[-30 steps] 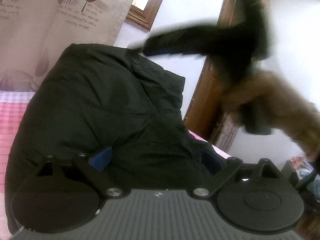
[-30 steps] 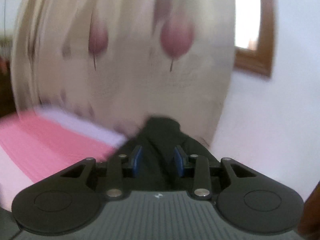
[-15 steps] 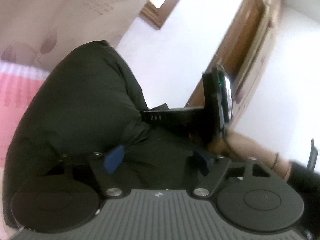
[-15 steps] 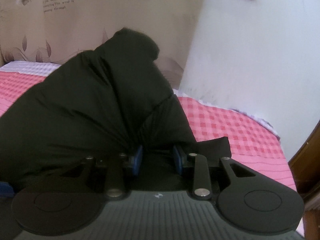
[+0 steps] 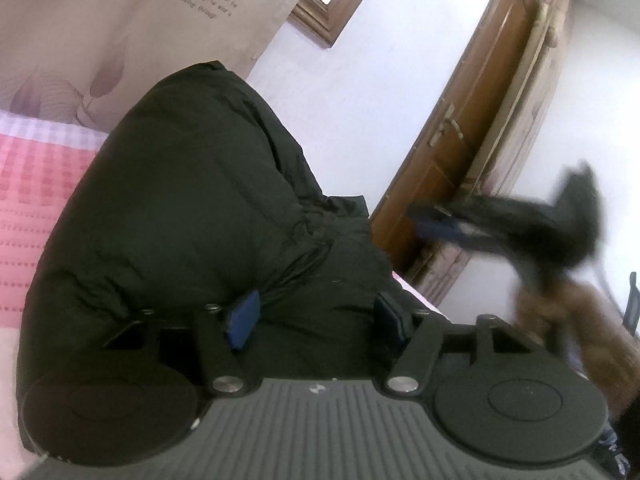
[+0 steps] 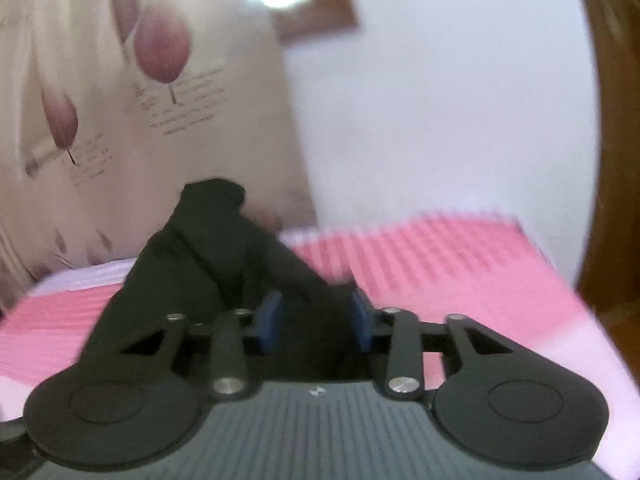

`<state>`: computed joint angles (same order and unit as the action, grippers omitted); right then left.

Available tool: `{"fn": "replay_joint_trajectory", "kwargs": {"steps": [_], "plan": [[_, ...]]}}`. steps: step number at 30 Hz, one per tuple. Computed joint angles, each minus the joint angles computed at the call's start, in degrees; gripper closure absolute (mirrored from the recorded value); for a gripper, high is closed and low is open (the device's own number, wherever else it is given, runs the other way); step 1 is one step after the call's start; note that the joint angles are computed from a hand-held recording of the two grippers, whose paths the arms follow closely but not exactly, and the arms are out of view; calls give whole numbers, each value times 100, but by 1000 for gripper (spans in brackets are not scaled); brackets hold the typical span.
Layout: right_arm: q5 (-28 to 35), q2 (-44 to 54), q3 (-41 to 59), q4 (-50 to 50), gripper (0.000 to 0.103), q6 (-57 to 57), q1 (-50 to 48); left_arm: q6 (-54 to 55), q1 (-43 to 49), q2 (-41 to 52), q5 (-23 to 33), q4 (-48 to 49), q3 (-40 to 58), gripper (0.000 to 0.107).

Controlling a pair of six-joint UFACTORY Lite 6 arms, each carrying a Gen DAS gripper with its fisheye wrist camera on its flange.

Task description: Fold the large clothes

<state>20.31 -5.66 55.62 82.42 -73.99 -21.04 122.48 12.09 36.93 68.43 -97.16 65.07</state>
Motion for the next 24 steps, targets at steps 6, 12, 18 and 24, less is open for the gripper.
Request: {"fn": "replay_joint_trajectory", "kwargs": {"steps": [6,12,18,24], "plan": [[1196,-2297,-2529,-312,3,968,-1007,313,-24,-65,93,-72,-171,29],[646,-2299,-3183,1078,61,-57,143,646,62,-388,207,-190,-561,11],[1718,-1847,-3120,2310,78,-1129,-133,191,310,-437,278,-202,-395,4],[2945,-653,-3396,2579,77,-1740,-1071,416,321,-500,294,32,-422,4]]}}
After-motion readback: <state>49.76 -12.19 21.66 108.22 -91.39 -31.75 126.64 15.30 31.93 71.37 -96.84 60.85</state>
